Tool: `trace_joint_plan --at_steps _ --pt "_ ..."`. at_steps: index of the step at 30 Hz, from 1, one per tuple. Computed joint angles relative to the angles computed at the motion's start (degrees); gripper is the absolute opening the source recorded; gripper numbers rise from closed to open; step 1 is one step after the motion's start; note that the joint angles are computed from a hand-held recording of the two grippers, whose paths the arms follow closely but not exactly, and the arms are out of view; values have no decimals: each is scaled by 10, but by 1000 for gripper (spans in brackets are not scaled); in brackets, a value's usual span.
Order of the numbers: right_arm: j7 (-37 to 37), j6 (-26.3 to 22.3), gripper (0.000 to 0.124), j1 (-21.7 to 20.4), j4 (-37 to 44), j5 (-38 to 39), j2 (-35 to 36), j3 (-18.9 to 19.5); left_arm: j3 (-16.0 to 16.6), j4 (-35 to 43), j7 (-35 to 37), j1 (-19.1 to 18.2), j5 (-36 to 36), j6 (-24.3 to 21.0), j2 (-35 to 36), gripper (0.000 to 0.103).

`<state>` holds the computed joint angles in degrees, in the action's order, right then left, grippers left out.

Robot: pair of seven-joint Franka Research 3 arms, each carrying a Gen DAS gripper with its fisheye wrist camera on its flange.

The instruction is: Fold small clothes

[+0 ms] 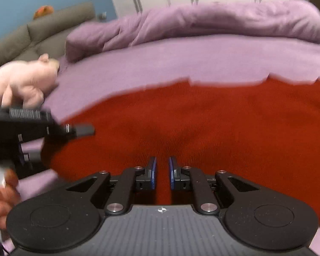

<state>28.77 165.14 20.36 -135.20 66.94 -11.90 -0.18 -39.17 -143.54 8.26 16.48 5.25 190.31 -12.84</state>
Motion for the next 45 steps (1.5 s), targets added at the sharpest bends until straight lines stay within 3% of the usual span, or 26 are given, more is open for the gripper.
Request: trace_joint_plan --at_steps 2,5,7,11,15,19,24,29,31,32,34,40,42,45 --pt "16 -4 12 -2 -3 -8 -10 0 22 -3 -4 -22 -1 1 1 19" --pt "-20 -3 12 4 -15 27 -31 -11 59 -12 -8 -60 -6 6 -3 19" --pt "-20 -7 12 0 -28 34 -49 -19 65 -2 -3 -66 -2 -18 -6 18" --pt "-12 -23 12 -17 -53 55 -88 -44 41 56 7 -41 68 -126 -18 18" --pt "-1 -22 13 -38 -64 59 -110 -62 2 155 26 -23 194 -246 -1 17" --pt "-9 -17 13 -52 -65 92 -121 -83 -18 247 36 -44 290 -277 61 17" --pt "-29 -13 13 -74 -59 133 -129 -96 -30 387 16 -113 417 -349 209 17" --pt "-21 -18 13 -102 -58 116 -127 -96 0 482 31 -203 433 -418 318 20" --pt "-13 -17 13 -109 -60 107 -126 -97 23 485 17 -229 449 -413 325 27" --pt "-6 -19 13 -112 -60 103 -124 -98 29 481 21 -234 453 -397 324 42" --pt "12 -29 14 -118 -59 89 -121 -100 27 450 60 -221 428 -340 308 54" --pt "26 -52 22 -115 -47 70 -117 -99 -15 301 175 -145 242 -184 186 55" --pt "18 -71 26 -106 -35 71 -111 -99 8 265 135 -155 255 -178 141 55" --pt "2 -105 39 -95 -11 60 -88 -90 33 250 31 -169 332 -255 99 55"
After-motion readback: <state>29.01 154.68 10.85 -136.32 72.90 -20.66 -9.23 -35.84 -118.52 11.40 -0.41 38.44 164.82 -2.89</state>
